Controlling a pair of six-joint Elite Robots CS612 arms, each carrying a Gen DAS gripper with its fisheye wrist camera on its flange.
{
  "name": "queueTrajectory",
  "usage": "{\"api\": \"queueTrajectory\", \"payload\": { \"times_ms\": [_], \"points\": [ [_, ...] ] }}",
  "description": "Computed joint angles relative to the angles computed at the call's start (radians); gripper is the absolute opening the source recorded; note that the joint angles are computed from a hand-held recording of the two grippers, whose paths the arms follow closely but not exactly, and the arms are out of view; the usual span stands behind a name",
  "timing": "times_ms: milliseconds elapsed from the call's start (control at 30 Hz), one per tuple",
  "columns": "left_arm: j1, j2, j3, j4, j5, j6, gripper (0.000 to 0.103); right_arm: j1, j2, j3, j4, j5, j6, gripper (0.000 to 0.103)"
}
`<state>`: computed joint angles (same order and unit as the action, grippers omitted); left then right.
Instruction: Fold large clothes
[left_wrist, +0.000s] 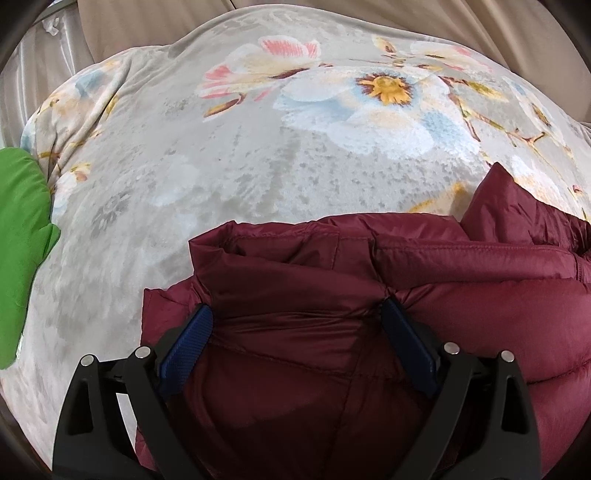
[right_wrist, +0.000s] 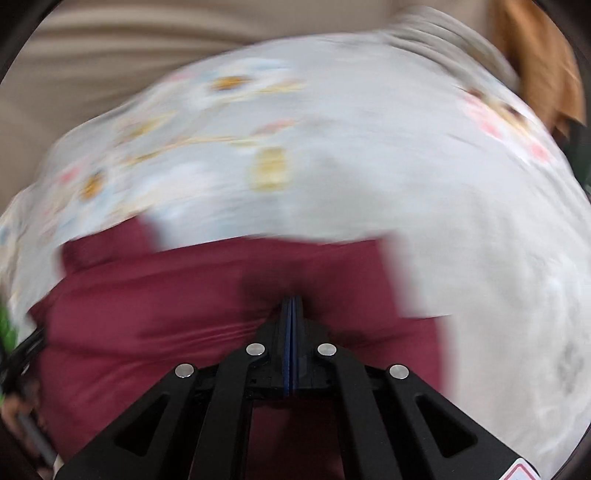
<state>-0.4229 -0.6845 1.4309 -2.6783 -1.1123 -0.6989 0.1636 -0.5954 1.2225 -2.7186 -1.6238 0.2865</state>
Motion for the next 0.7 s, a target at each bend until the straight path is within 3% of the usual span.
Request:
{"api": "queueTrajectory", "payload": {
  "times_ms": [67, 100, 167, 267, 433, 533, 700],
  "points": [
    [-0.001, 0.001, 0.001, -0.005, 0.005, 0.003, 0.091, -0.004, -0.003, -0.003, 0.026, -0.030, 0.025, 0.000],
    [-0.001, 0.002, 0.001, -0.007, 0.007, 0.004, 0.091, -0.008, -0.017, 0.003, 0.047, -0.047, 0.065, 0.008],
    [-0.002, 0.002, 0.002, -0.010, 0.007, 0.002, 0.091, -0.010, -0.046, 0.043, -0.016, -0.006, 0.084, 0.008],
    [-0.001, -0.010, -0.005, 0.040, -0.003, -0.015, 0.090, 0.020, -0.094, 0.102, -0.105, 0.091, 0.022, 0.010],
    [-0.021, -0.091, 0.081, 0.000, -0.056, -0.029, 0.088, 0.091, -0.113, 0.125, -0.064, 0.239, -0.143, 0.010],
    [-0.038, -0.137, 0.145, -0.029, -0.088, -0.032, 0.088, 0.120, -0.114, 0.133, -0.025, 0.273, -0.190, 0.010],
    [-0.060, -0.172, 0.198, 0.014, -0.102, -0.050, 0.088, 0.146, -0.101, 0.118, 0.049, 0.329, -0.209, 0.010]
  ]
}}
